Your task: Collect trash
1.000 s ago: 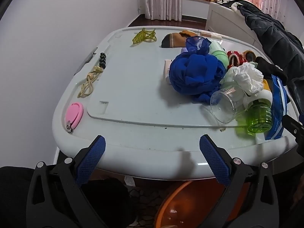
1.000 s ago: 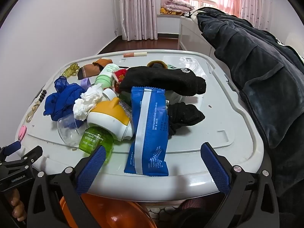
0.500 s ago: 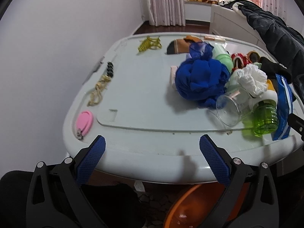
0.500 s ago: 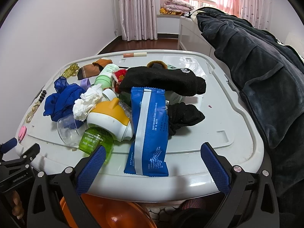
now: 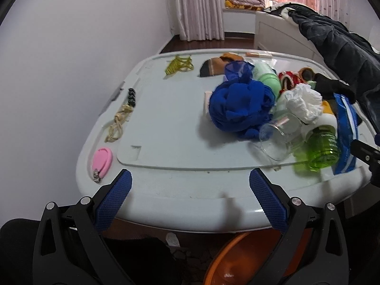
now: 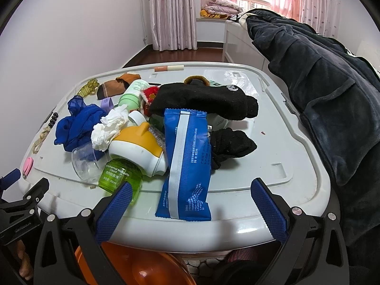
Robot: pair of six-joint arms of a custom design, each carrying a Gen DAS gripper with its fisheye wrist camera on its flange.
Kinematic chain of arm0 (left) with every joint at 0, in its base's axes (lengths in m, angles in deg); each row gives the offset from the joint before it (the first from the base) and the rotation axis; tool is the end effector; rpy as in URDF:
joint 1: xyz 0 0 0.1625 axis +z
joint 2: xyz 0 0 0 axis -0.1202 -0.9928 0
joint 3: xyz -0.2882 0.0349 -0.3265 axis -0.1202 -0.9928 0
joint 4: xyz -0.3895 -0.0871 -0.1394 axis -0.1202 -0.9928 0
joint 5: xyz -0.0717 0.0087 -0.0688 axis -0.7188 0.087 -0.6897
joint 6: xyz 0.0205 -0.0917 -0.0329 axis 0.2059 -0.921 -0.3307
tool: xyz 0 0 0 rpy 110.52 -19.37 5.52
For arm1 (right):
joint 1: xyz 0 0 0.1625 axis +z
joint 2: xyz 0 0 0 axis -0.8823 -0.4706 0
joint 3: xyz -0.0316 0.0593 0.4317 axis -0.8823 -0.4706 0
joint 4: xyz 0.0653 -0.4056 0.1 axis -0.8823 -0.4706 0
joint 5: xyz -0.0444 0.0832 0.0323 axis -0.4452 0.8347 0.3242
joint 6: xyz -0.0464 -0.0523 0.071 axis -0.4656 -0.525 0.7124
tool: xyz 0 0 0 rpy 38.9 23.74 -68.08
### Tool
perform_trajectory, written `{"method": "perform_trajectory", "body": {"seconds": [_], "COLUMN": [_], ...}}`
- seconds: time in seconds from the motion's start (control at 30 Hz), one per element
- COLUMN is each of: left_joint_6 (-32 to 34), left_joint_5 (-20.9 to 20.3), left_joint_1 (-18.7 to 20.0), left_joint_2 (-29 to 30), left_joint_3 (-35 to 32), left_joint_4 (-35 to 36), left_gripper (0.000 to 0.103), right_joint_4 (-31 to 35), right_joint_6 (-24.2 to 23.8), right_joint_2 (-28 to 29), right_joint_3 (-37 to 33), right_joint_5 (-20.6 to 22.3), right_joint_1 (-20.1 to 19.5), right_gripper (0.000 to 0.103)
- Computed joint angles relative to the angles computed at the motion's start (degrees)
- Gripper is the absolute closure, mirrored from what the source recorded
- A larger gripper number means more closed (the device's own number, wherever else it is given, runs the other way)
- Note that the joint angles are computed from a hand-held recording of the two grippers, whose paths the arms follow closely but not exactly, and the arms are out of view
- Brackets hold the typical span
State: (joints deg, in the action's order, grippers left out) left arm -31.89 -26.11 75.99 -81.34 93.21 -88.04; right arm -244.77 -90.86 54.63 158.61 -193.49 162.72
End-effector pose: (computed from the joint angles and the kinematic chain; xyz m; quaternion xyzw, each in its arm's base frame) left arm -0.1173 -0.8469 0.1729 0.3248 0.8558 -0.2364 0.3260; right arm 0.1951 -0.7458 0.1011 -0.0592 -0.8251 0.3874 0.4070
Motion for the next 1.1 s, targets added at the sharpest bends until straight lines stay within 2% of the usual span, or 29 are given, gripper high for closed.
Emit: {"method": "perform_trajectory", "body": {"seconds": [0.5,0.77,1.1], "left_joint_6": [-4.32,-5.04,-5.51], "left_joint_5": [-1.76,-0.28,-1.03], "left_joint_1": [0.47,0.58,0.73], "left_joint_2": [0.02,0.21,-0.04], "left_joint_3": [-1.83,-2.06,-2.23], "left_joint_4": [3.05,4.02,4.83], "left_gripper": [0.006,0.006,0.006], "right_joint_4": [0.03,-0.09,0.14], "right_joint_6": [0.02,0.39,0.56], "right_joint_2": [-0.03,-0.19,-0.24], "right_joint_3": [-0.04,0.16,0.19], "right_joint_5": [0.14,0.85,0.93], "right_joint_1": [-0.02,-0.07,-0.07], "right_gripper": [0.004,0.004,0.004]}}
